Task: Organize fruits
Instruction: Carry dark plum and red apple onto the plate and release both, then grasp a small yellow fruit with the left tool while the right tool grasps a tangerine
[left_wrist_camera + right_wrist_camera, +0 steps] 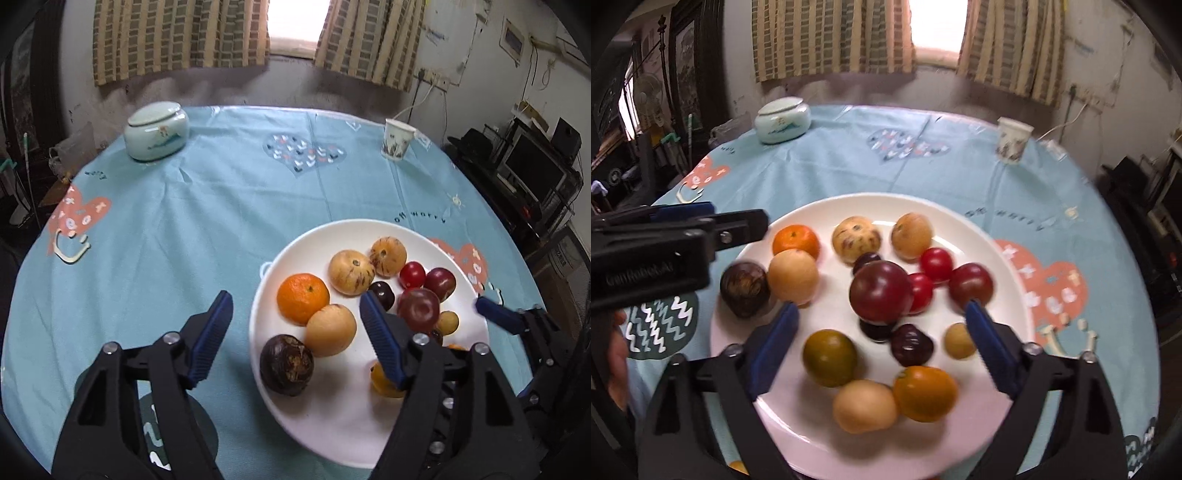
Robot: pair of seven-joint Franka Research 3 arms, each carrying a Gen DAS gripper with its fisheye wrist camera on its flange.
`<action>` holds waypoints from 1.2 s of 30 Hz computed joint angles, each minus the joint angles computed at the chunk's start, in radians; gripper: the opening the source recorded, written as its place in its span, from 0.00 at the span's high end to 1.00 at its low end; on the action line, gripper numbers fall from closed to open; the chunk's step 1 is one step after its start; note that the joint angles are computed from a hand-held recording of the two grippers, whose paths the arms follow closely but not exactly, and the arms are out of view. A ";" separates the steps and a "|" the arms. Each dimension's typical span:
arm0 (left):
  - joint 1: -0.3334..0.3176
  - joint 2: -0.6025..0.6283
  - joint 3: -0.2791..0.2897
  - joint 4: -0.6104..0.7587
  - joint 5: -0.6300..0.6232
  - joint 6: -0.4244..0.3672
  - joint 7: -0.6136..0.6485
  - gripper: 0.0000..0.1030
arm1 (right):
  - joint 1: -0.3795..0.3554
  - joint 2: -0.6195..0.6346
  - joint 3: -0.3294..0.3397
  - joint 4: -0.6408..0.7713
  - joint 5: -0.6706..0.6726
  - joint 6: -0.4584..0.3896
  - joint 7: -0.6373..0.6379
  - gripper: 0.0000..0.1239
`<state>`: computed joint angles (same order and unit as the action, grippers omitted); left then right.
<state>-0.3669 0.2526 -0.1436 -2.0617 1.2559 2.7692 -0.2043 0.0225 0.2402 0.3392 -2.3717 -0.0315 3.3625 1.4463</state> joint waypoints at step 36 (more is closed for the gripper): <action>-0.115 -0.167 -0.168 -0.305 0.047 -0.071 -0.135 0.13 | 0.034 -0.319 -0.409 -0.464 -0.958 0.262 0.848 0.18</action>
<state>-0.4821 0.0852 -0.3119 -2.3666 1.3025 2.6986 -0.3394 0.0565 -0.0788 -0.0701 -2.8355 -0.9897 3.6248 2.2947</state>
